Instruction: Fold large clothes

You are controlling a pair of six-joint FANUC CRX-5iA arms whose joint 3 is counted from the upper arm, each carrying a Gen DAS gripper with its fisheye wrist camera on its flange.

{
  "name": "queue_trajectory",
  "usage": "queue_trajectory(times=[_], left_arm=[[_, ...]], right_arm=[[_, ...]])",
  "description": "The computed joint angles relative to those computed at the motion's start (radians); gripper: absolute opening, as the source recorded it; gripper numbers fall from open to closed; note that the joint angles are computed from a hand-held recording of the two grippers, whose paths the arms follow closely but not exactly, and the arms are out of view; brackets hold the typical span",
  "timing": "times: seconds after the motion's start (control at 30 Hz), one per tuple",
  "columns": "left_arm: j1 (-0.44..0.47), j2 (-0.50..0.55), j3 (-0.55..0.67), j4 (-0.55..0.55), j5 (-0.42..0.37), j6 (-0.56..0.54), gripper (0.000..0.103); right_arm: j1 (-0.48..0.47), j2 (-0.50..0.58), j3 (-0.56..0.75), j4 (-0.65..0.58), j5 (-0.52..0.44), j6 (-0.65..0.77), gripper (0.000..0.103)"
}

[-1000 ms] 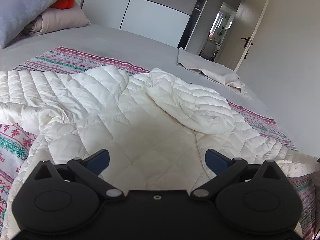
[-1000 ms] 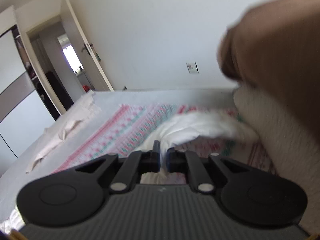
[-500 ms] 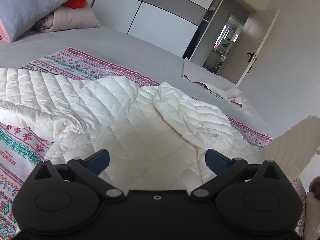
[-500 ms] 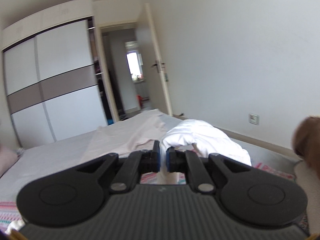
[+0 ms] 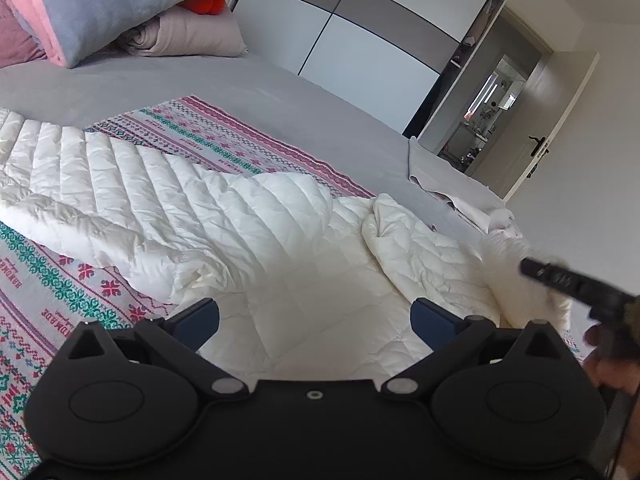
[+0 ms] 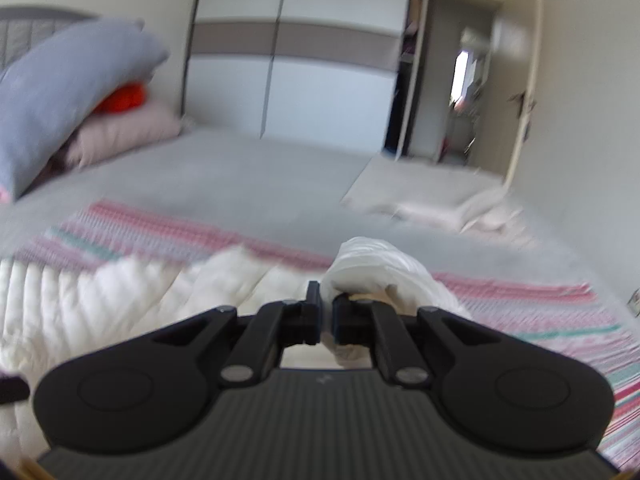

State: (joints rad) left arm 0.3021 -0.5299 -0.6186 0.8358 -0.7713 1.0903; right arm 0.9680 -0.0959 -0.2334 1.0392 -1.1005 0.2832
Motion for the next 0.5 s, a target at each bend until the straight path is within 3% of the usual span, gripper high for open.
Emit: queue_trajectory(times=[0.07,0.13,0.2,0.27,0.4,0.5], left_arm=[[-0.001,0.002,0.002,-0.005,0.000,-0.001,0.103],[-0.006,0.004,0.004,-0.015,0.001,-0.004,0.103],[-0.014,0.005,0.004,-0.018,0.003,-0.018,0.103],[-0.023,0.002,-0.002,-0.008,0.011,-0.044,0.103],[-0.056,-0.001,-0.018,0.020,0.036,-0.123,0.103],[-0.100,0.002,-0.004,-0.009,0.034,-0.206,0.103]], right_arm=[[0.015,0.029,0.027,-0.117,-0.007,0.033,0.006],[0.031,0.025,0.021,-0.208,-0.005,0.038,0.013],[0.023,-0.020,0.001,-0.296,0.055,0.045,0.045],[0.023,-0.114,-0.087,-0.305,0.168,0.005,0.059],[0.040,-0.289,-0.203,-0.315,0.259,-0.072,0.063],[0.098,-0.417,-0.300,-0.229,0.198,-0.172,0.063]])
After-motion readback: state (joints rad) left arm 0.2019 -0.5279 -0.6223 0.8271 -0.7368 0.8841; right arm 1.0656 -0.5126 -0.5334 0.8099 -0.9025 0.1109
